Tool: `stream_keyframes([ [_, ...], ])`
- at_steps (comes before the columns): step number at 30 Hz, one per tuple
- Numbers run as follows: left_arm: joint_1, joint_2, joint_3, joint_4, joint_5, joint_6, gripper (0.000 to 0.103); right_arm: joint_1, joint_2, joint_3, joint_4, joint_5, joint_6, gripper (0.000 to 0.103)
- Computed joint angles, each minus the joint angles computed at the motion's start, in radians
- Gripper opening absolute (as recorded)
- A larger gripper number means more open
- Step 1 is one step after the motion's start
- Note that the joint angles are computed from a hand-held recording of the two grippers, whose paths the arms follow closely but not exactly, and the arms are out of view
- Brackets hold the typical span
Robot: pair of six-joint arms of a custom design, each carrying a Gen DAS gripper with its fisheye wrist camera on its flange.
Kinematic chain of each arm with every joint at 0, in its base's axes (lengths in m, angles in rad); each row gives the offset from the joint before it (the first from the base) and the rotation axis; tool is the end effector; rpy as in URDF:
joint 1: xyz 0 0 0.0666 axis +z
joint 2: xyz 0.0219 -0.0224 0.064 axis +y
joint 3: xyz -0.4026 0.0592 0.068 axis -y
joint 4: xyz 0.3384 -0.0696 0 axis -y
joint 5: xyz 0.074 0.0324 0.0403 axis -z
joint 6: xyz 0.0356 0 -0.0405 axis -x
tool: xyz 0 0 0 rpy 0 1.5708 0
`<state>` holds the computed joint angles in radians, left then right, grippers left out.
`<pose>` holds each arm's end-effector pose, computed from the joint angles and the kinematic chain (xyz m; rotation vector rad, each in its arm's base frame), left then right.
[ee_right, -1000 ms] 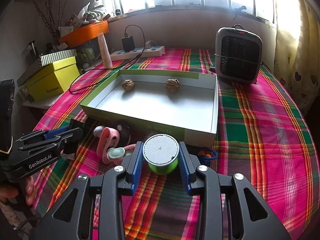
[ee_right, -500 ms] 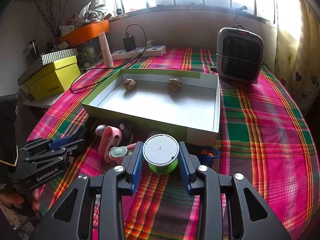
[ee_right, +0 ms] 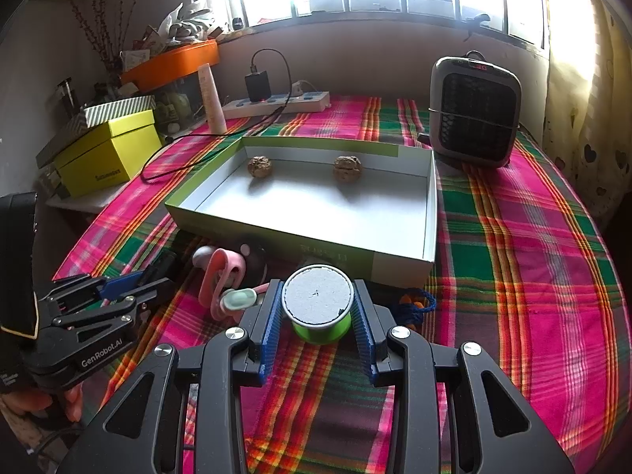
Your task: Organize objects
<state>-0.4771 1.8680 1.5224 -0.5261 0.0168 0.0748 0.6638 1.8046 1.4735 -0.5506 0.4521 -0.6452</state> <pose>0.5268 -0.2735 0.2970 0.4990 2.4093 -0.2642 0.4577 0.3378 0.3145 0.1708 2.3335 0.0840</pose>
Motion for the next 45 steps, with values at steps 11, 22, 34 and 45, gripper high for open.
stream_keyframes([
  [11,0.006,-0.022,0.018,-0.004,0.036,-0.003,0.025,-0.003,-0.016,0.003,0.015,-0.003,0.015,0.035],
  [22,0.001,0.011,0.130,-0.046,0.077,-0.026,0.025,-0.028,-0.011,0.050,0.009,-0.009,0.051,0.035],
  [34,-0.013,0.152,0.385,-0.174,0.094,-0.029,0.025,-0.103,0.041,0.135,-0.024,-0.040,0.083,0.035],
  [45,-0.027,0.322,0.667,-0.322,0.096,-0.035,0.025,-0.182,0.115,0.211,-0.068,-0.100,0.089,0.035],
])
